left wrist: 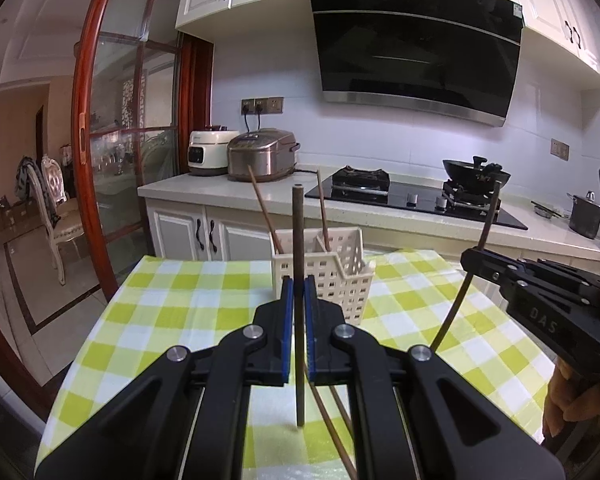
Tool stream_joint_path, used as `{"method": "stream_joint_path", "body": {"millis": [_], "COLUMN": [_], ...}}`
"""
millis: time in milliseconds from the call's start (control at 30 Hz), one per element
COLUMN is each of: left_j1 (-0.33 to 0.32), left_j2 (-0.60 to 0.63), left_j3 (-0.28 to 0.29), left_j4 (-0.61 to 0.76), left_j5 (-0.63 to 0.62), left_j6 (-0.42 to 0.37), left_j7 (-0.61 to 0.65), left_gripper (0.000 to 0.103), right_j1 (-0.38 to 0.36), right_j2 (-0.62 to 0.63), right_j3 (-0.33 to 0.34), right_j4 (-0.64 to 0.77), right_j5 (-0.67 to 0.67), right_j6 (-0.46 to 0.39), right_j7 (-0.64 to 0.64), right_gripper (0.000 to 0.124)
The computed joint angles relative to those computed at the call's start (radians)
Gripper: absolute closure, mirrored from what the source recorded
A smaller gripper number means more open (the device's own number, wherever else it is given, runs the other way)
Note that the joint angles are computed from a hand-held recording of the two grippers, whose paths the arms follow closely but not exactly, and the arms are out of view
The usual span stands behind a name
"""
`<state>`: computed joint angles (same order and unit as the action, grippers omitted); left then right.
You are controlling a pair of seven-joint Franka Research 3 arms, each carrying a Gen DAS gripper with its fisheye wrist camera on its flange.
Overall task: Organize utensils
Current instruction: 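Lift and carry the right tool's upright chopstick over the caddy while the left tool carries its chopstick, then lower the right tool's chopstick into the caddy and open while the left gripper releases its chopstick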
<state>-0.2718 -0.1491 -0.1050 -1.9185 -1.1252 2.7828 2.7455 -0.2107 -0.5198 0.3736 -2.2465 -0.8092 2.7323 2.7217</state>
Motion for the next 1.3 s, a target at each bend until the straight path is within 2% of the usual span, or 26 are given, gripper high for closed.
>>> {"method": "stream_joint_path", "body": {"millis": [367,733,933,1133,1300], "left_j1": [0.022,0.044,0.073,0.077,0.072], "left_j2": [0.049,0.121,0.254,0.44,0.569], "left_j3": [-0.014,-0.061,-0.113,-0.153,-0.186], "left_j4": [0.136,0.277,0.454,0.715,0.923], "left_j5": [0.044,0.116,0.281,0.491,0.612], "left_j6": [-0.057,-0.043,-0.079,-0.144,-0.18], "left_j7": [-0.036,-0.071,-0.233,-0.451,-0.556], "left_gripper": [0.097,0.097,0.097,0.097,0.097], "right_j1": [-0.012,0.029,0.059,0.112,0.155], "right_j2": [0.058,0.133,0.219,0.312,0.379], "right_j3": [-0.021,-0.088,-0.143,-0.211,-0.259], "right_j4": [0.102,0.197,0.282,0.392,0.472], "right_j5": [-0.068,-0.12,-0.126,-0.111,-0.116], "right_j6": [-0.017,-0.021,-0.001,0.02,0.021], "right_j7": [-0.019,-0.026,-0.043,-0.065,-0.079], "right_gripper": [0.117,0.117,0.117,0.117,0.117]}}
